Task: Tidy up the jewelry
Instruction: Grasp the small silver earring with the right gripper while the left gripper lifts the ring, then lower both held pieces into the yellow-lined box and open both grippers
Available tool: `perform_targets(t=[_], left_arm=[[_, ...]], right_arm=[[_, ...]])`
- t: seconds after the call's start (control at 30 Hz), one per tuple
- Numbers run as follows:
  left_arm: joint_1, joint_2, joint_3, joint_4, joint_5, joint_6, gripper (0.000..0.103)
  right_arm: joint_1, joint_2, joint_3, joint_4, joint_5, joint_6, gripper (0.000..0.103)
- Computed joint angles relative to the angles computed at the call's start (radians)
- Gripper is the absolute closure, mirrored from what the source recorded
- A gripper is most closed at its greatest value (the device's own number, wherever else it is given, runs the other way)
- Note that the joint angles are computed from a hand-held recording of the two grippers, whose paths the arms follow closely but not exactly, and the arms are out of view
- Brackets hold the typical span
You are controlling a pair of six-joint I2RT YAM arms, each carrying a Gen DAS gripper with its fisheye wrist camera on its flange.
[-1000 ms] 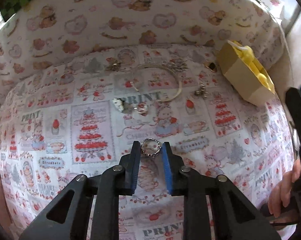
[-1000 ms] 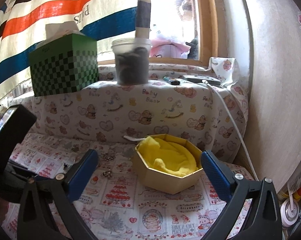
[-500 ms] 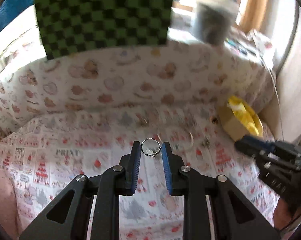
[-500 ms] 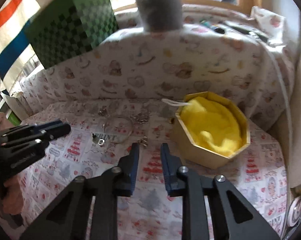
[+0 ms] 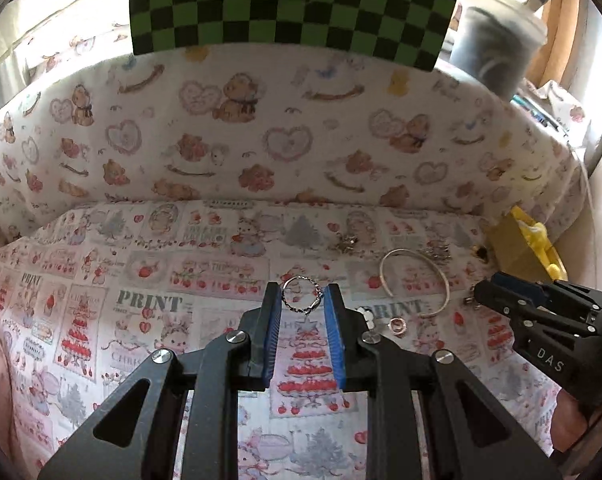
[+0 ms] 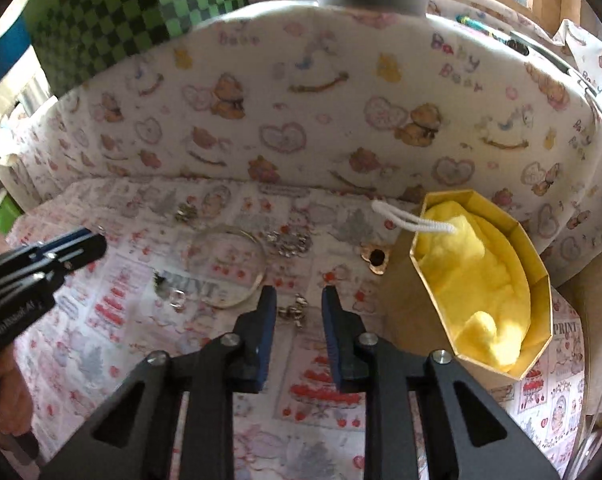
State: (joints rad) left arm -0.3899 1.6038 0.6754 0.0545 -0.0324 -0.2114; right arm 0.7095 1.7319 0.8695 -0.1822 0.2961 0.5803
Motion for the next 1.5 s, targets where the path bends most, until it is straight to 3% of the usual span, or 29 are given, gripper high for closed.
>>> perform_targets(t=[0.13, 0.27, 0.43, 0.73, 0.9, 1.0, 1.1, 1.23, 1.33, 1.43, 1.5], left_arm=[[0.01, 0.034, -0.001, 0.024, 0.022, -0.018, 0.082], [0.022, 0.036, -0.01, 0.033, 0.014, -0.016, 0.082], [0.052, 0.055, 0.009, 0.015, 0.051, -0.036, 0.083], [0.059, -0.111, -0.05, -0.012, 0.037, -0.03, 0.082], [-0.022, -0.278, -0.1, -0.024, -0.025, -0.007, 0.082], [-0.09, -0.338, -0.095, -0.054, -0.047, -0.033, 0.082], [-0.189, -0.318, -0.025, -0.092, -0.132, -0.062, 0.082], [-0.292, -0.209, 0.133, -0.151, -0.142, -0.105, 0.082], [-0.345, -0.09, 0.269, -0.19, -0.112, -0.14, 0.082], [-0.354, 0.054, 0.41, -0.235, -0.002, -0.177, 0.082], [-0.386, 0.126, 0.481, -0.255, 0.001, -0.18, 0.082]], right_arm=[[-0.02, 0.001, -0.034, 0.079, -0.039, -0.01, 0.082], [-0.015, 0.032, -0.019, 0.076, -0.051, -0.024, 0.082], [0.011, 0.028, -0.025, 0.073, 0.01, 0.009, 0.088], [-0.002, -0.271, -0.179, 0.083, -0.07, 0.015, 0.087], [-0.078, -0.48, -0.272, 0.115, -0.051, 0.044, 0.087], [-0.178, -0.608, -0.333, 0.141, -0.122, 0.031, 0.087], [-0.301, -0.684, -0.374, 0.159, -0.215, 0.048, 0.087], [-0.44, -0.741, -0.38, 0.11, -0.263, 0.043, 0.087], [-0.549, -0.727, -0.389, 0.105, -0.336, 0.032, 0.087], [-0.629, -0.65, -0.381, 0.128, -0.45, -0.015, 0.087], [-0.638, -0.613, -0.377, 0.136, -0.467, -0.026, 0.087]])
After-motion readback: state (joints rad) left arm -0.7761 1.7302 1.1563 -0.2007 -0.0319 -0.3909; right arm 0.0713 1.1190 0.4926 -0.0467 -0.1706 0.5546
